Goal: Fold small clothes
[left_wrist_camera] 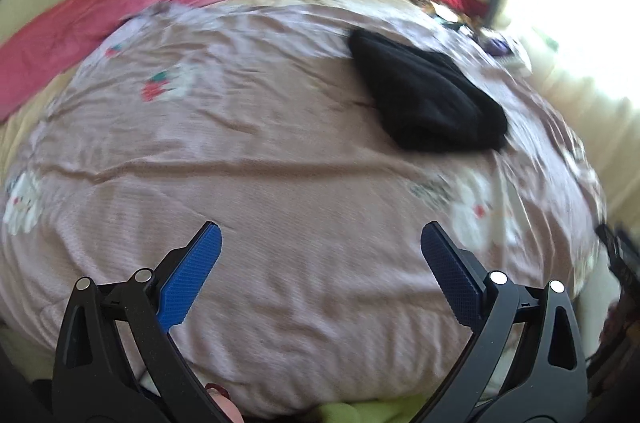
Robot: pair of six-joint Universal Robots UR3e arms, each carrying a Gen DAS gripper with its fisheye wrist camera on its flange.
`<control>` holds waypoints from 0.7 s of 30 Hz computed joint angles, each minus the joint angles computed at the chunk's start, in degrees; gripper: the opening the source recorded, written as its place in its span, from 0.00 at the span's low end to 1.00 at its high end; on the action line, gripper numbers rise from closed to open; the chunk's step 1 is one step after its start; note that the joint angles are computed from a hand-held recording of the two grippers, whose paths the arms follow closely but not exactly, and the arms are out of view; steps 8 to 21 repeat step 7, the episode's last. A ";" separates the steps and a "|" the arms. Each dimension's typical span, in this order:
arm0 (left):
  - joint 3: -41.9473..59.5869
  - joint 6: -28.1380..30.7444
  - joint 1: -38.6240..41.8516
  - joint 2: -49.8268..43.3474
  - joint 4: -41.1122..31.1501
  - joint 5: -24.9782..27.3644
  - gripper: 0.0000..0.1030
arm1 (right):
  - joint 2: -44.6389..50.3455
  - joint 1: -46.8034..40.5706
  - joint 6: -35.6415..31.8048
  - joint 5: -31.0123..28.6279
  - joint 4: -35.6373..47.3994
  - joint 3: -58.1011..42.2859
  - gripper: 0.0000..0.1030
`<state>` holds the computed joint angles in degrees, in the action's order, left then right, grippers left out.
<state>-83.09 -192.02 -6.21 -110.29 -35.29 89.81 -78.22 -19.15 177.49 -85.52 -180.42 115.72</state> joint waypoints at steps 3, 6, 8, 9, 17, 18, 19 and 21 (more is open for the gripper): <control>1.90 -0.99 9.06 -0.14 -3.27 -3.33 0.91 | 0.46 -8.98 1.21 -2.30 1.62 1.22 0.96; 6.79 -0.84 18.62 -2.83 -6.77 -2.47 0.91 | 4.94 -19.47 2.68 -5.15 3.76 -0.93 0.96; 9.25 -0.66 21.60 -4.44 -7.79 -1.22 0.91 | 6.92 -22.17 3.52 -6.26 5.05 -2.65 0.96; 9.25 -0.66 21.60 -4.44 -7.79 -1.22 0.91 | 6.92 -22.17 3.52 -6.26 5.05 -2.65 0.96; 9.25 -0.66 21.60 -4.44 -7.79 -1.22 0.91 | 6.92 -22.17 3.52 -6.26 5.05 -2.65 0.96; 9.25 -0.66 21.60 -4.44 -7.79 -1.22 0.91 | 6.92 -22.17 3.52 -6.26 5.05 -2.65 0.96; 9.25 -0.66 21.60 -4.44 -7.79 -1.22 0.91 | 6.92 -22.17 3.52 -6.26 5.05 -2.65 0.96; 9.25 -0.66 21.60 -4.44 -7.79 -1.22 0.91 | 6.92 -22.17 3.52 -6.26 5.05 -2.65 0.96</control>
